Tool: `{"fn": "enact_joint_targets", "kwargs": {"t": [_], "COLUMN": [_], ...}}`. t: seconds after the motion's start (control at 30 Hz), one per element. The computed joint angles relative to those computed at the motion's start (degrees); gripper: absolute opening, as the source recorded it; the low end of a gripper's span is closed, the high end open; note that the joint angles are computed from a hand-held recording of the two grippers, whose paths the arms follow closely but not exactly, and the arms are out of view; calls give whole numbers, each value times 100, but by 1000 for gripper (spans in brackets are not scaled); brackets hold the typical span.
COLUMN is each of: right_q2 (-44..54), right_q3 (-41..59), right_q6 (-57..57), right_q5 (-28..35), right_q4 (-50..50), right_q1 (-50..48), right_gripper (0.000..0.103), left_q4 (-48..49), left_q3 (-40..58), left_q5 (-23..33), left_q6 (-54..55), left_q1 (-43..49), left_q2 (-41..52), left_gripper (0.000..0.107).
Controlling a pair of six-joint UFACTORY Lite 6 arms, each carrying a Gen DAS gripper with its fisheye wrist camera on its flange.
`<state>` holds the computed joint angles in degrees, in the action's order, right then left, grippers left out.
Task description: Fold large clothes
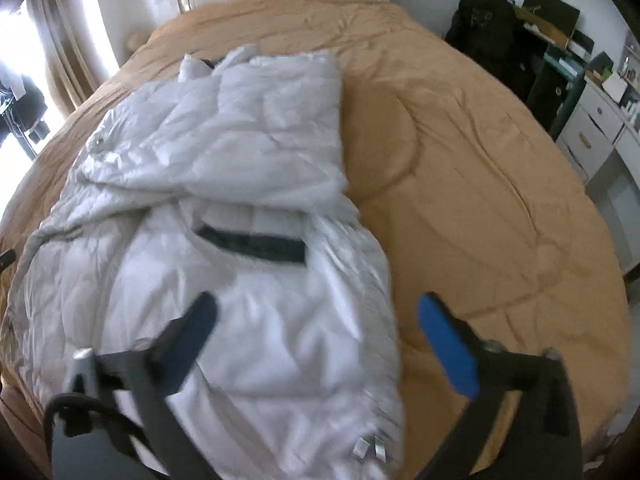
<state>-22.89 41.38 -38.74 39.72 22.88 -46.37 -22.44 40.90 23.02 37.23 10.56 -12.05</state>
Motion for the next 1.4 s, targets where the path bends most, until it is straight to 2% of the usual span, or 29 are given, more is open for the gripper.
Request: {"fn": "enact_joint_targets", "kwargs": {"t": [0.07, 0.13, 0.17, 0.23, 0.27, 0.3, 0.33, 0.37, 0.4, 0.43, 0.47, 0.5, 0.6, 0.7, 0.8, 0.83, 0.87, 0.9, 0.93, 1.03, 1.17, 1.23, 1.27, 1.33, 1.4], "right_q2": [655, 1701, 2041, 2609, 2796, 2819, 2730, 2629, 2635, 2694, 2585, 2445, 1878, 1290, 991, 957, 991, 1111, 1140, 557, -1074, -1523, -1422, -1284, -1122], "right_q3": [127, 560, 759, 955, 930, 844, 704, 591, 576, 650, 676, 712, 1002, 1148, 868, 563, 230, -116, -288, -222, 93, 268, 331, 131, -220], "right_q6": [-265, -786, -874, -1259, -1446, -1581, -1617, -1555, -1390, -1323, -1287, -1232, -1020, -864, -1078, -1084, -912, -918, -950, -699, -550, -1148, -1317, -1272, -879], "right_q5": [7, 165, 398, 1107, 1393, 1453, 1329, 1187, 1111, 1275, 1427, 1507, 2060, 2674, 2963, 2756, 2308, 1859, 1650, 1977, 2310, 2981, 3237, 3637, 3302], "right_q4": [67, 616, 747, 1343, 1704, 1897, 2008, 1986, 1922, 1932, 1943, 1907, 1763, 1530, 1077, 861, 595, 304, 252, 207, -152, 602, 846, 1340, 1281], "right_q1": [-366, -750, -902, -1203, -1311, -1335, -1306, -1273, -1173, -1185, -1251, -1270, -1412, -1648, -2171, -2220, -2073, -2045, -2076, -2429, -2775, -3119, -3197, -2633, -1866], "right_gripper": [103, 103, 103, 103, 103, 103, 96, 67, 52, 37, 29, 25, 23, 22, 24, 27, 45, 52, 53, 55, 56, 58, 58, 58, 58], "left_q4": [-725, -1275, -1634, -2059, -2060, -1824, -1472, -880, -504, -368, -370, -327, -374, -328, -124, -187, -461, -552, -539, -456, -585, -599, -607, -688, -803], "left_q3": [100, 307, 417, 364, 315, 241, 114, 27, 34, 66, 160, 247, 531, 480, -192, -295, -462, -476, -425, -279, -223, -268, -297, -271, -173], "left_q5": [249, 612, 968, 1334, 1373, 1218, 1072, 797, 747, 896, 1109, 1287, 2048, 2418, 1932, 1822, 1672, 1631, 1625, 1657, 1746, 1826, 1877, 1908, 2031], "left_q6": [690, 1133, 1428, 1745, 1760, 1535, 1203, 631, 240, 90, 10, -59, 65, 283, 572, 709, 1047, 1145, 1077, 764, 945, 1006, 996, 1036, 1252], "left_q1": [368, 585, 742, 878, 822, 591, 414, 93, -74, -28, 47, 119, 627, 1065, 1401, 1504, 1660, 1678, 1638, 1521, 1694, 1825, 1872, 1908, 2102], "left_q2": [501, 1027, 1286, 1374, 1354, 1231, 1002, 842, 788, 689, 573, 440, -199, -408, -13, 143, 310, 324, 326, 403, 510, 438, 387, 460, 608], "left_gripper": [92, 92, 92, 93, 92, 87, 79, 59, 47, 40, 29, 27, 26, 29, 32, 34, 34, 34, 34, 34, 34, 34, 34, 35, 35]}}
